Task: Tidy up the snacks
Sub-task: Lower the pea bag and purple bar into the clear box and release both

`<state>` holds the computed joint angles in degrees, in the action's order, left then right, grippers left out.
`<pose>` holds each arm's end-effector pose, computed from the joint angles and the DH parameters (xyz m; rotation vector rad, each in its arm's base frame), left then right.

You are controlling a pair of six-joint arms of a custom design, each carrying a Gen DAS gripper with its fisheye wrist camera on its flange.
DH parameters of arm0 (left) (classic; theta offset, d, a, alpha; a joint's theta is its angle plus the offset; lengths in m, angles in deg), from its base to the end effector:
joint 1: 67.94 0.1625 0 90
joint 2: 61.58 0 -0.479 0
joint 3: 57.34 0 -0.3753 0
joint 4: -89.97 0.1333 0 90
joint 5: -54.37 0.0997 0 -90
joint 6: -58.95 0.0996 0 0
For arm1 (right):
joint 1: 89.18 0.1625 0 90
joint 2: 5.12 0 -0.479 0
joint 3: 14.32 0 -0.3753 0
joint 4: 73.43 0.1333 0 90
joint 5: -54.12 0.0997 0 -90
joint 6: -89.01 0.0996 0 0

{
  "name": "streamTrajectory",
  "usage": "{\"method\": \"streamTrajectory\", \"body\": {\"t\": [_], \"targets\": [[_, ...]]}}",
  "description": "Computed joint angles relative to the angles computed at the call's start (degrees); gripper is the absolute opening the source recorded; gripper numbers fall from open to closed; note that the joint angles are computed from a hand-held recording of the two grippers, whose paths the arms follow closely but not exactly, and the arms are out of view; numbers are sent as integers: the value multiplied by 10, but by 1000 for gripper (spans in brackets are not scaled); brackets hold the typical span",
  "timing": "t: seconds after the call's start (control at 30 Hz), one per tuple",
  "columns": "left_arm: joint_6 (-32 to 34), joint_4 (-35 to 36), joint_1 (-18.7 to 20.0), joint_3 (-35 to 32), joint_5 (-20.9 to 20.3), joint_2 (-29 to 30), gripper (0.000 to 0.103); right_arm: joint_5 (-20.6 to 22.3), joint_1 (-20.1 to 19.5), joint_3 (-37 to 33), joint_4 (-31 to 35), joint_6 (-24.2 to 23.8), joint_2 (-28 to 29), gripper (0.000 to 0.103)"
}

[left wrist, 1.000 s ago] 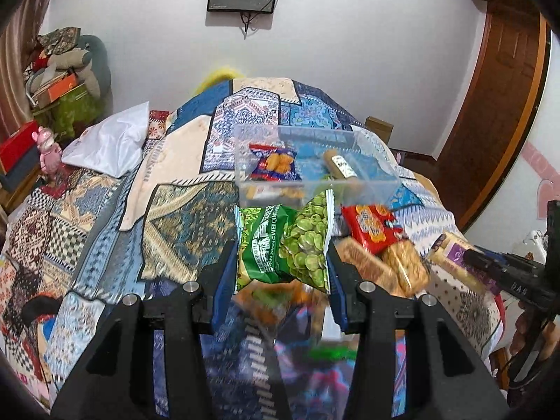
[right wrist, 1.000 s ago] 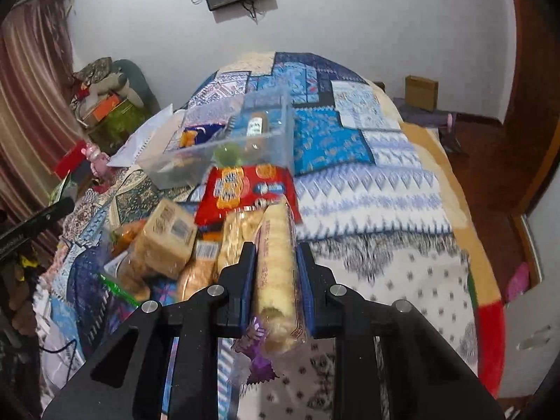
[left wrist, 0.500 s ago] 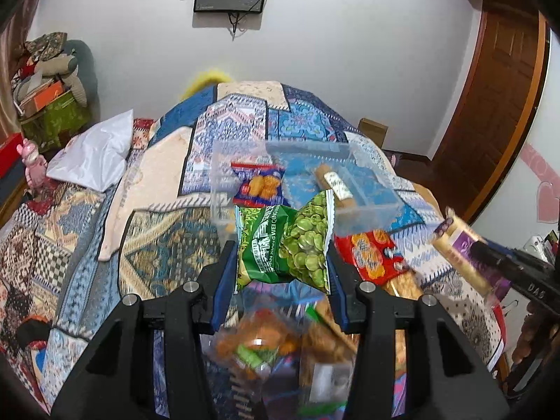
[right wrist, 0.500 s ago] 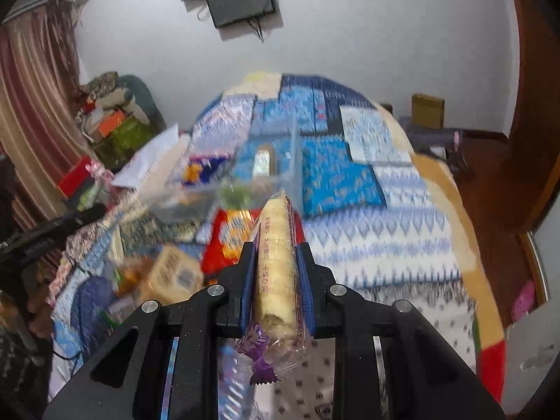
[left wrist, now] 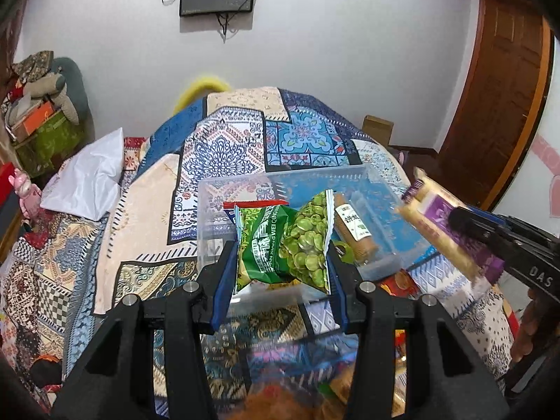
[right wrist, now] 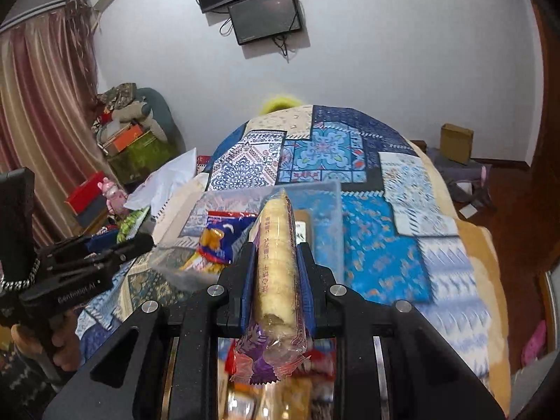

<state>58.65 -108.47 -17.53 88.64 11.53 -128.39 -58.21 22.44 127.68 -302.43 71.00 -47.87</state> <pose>-0.0827 -0.4237 0.2239 0.5428 2.3247 -0.9354 0.2461 -0.3618 0.1101 0.7121 -2.5276 0.9627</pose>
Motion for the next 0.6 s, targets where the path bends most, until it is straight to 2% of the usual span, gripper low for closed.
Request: {"method": "streamTrajectory", "body": {"t": [0.23, 0.57, 0.6], "targets": [[10, 53, 62, -66, -33, 31, 47, 5, -15, -72, 78, -7, 27, 21], [-13, 82, 108, -106, -53, 54, 49, -7, -35, -122, 145, -16, 59, 22], [-16, 85, 109, -105, -57, 52, 52, -10, -35, -123, 151, -15, 59, 22]]}}
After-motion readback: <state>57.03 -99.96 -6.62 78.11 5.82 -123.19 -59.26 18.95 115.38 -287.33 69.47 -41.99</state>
